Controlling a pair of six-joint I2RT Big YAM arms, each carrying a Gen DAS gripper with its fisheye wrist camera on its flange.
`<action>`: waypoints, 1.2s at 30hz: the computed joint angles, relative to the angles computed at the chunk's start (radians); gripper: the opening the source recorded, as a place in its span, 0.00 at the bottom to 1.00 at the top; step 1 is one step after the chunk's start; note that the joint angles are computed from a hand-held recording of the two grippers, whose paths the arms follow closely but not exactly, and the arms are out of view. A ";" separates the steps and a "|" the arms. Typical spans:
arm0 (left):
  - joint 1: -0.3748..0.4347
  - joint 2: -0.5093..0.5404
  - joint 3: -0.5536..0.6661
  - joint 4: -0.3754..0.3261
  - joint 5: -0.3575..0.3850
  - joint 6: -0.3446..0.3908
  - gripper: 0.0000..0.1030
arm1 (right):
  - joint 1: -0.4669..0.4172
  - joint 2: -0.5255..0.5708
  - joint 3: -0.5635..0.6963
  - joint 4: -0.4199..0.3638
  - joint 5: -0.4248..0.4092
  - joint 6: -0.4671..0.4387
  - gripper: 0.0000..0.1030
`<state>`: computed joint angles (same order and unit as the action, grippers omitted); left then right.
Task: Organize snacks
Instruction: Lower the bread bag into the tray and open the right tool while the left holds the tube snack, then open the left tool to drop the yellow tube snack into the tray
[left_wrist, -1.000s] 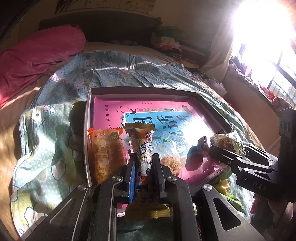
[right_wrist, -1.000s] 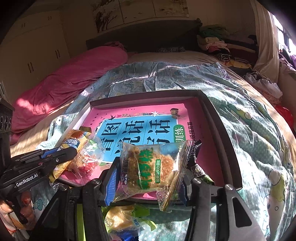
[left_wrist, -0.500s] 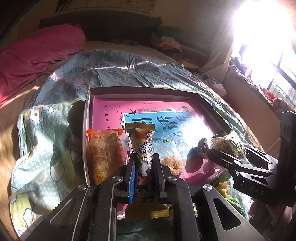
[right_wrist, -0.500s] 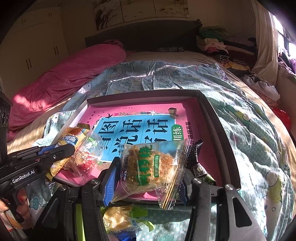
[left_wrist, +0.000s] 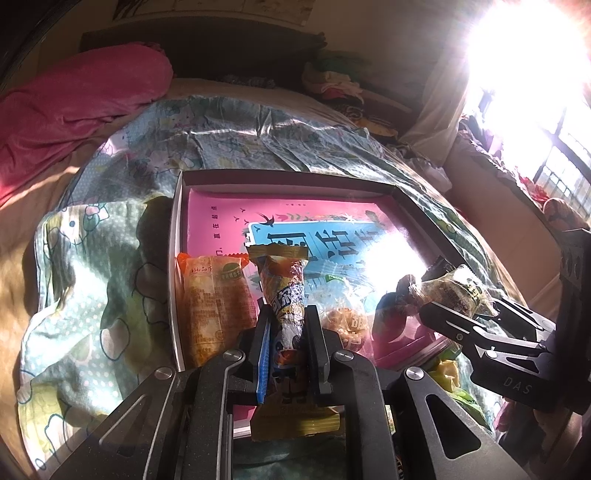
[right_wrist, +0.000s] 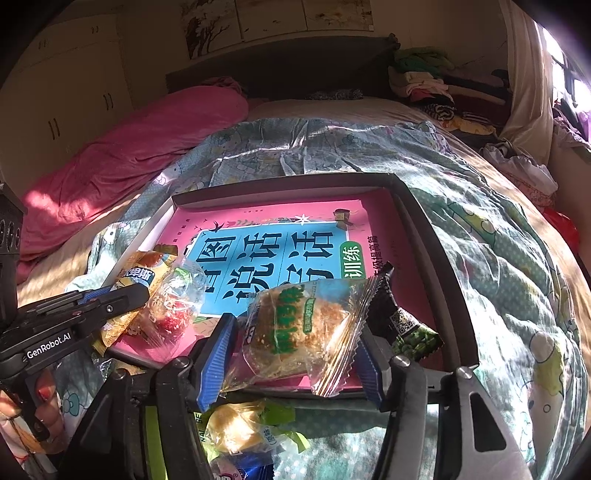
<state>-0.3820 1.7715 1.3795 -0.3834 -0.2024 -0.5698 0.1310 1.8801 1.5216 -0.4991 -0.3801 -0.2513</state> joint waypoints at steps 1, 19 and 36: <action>0.000 0.000 0.000 0.000 0.000 0.000 0.16 | 0.001 -0.001 -0.001 -0.002 0.001 -0.002 0.60; -0.005 -0.004 -0.003 -0.006 -0.006 0.000 0.17 | 0.000 -0.027 -0.014 -0.001 0.000 0.005 0.73; -0.001 -0.012 -0.004 -0.014 -0.010 -0.015 0.17 | -0.007 -0.064 -0.046 0.005 0.015 -0.014 0.73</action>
<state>-0.3832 1.7597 1.3750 -0.3971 -0.2123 -0.5850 0.1244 1.8164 1.4756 -0.4940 -0.3653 -0.2654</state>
